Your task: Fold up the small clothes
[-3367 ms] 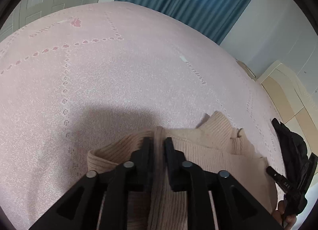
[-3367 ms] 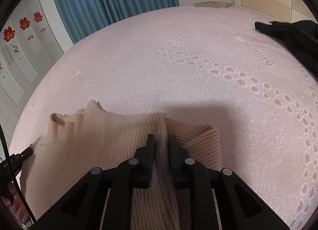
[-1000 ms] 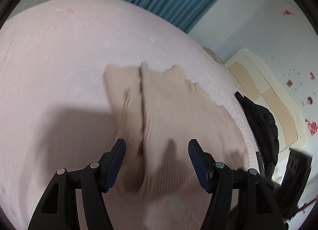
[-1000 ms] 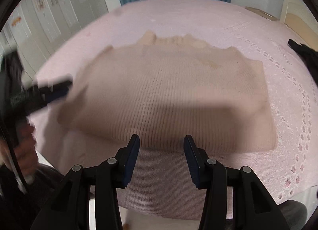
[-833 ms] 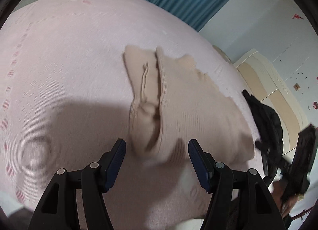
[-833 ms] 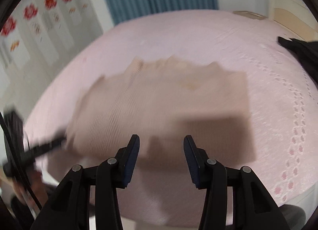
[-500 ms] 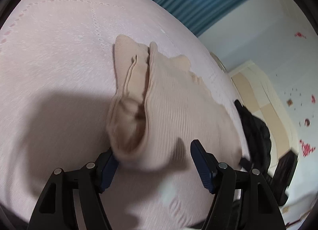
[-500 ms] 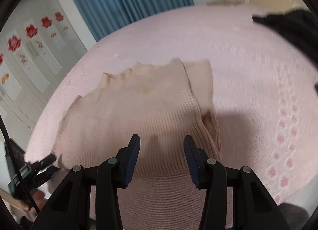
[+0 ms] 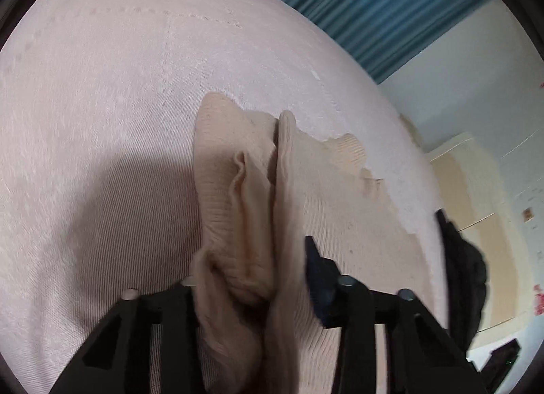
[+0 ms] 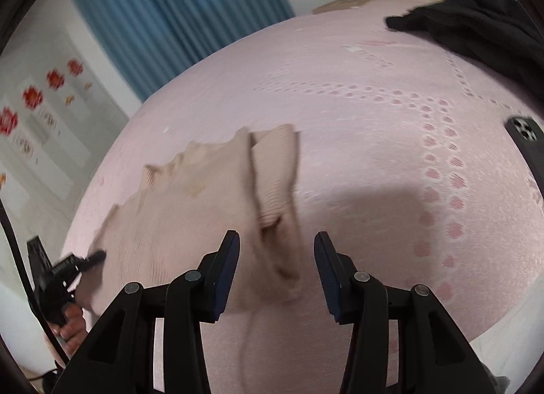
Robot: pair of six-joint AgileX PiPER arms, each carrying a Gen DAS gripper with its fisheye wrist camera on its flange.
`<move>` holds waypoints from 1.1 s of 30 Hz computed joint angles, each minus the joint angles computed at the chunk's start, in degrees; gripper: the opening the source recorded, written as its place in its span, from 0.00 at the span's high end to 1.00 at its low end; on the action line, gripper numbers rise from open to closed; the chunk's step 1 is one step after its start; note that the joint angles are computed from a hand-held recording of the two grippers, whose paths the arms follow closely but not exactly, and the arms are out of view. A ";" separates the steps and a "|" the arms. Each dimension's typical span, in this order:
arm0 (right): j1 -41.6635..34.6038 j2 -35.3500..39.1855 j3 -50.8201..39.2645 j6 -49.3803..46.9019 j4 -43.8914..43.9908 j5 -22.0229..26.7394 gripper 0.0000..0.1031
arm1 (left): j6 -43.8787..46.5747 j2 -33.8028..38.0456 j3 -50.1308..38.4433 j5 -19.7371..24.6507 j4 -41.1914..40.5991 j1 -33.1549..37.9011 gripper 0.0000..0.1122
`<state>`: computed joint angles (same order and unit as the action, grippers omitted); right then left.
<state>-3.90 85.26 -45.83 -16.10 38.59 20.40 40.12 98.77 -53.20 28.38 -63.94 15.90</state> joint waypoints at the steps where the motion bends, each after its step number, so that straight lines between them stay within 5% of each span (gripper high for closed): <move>1: -0.85 0.15 -0.21 0.06 -0.04 0.39 0.55 | -5.73 -0.71 -0.96 -1.04 5.08 -1.32 0.79; 5: -3.40 1.29 -1.55 1.79 -4.16 2.36 0.55 | -28.24 -5.75 -4.09 -4.45 27.99 -8.32 0.82; 8: -4.77 1.15 -1.64 3.09 -6.96 1.93 0.55 | -43.83 -8.15 -7.88 -2.93 45.18 -13.82 0.82; 13: -7.79 -0.21 -1.24 4.56 -8.85 1.71 0.55 | -72.47 -7.17 -19.54 9.27 73.82 -26.04 0.83; 19: -12.62 -2.73 0.67 4.41 -6.69 1.41 0.55 | -89.31 1.16 -33.61 21.92 90.61 -41.46 0.83; 23: -17.42 -3.27 1.72 -3.84 2.19 2.49 0.55 | -91.65 8.25 -40.74 24.16 89.27 -48.15 0.83; 27: -23.13 1.07 -0.39 -13.98 12.69 9.79 0.55 | -87.19 14.51 -42.95 21.49 80.94 -50.96 0.80; 31: -24.13 1.98 -0.50 -16.28 15.46 10.58 0.55 | -68.37 12.48 -35.15 9.50 64.16 -48.51 0.47; 33: -23.47 1.79 -0.43 -16.84 15.58 10.27 0.55 | -56.91 8.91 -31.17 6.99 54.75 -45.87 0.46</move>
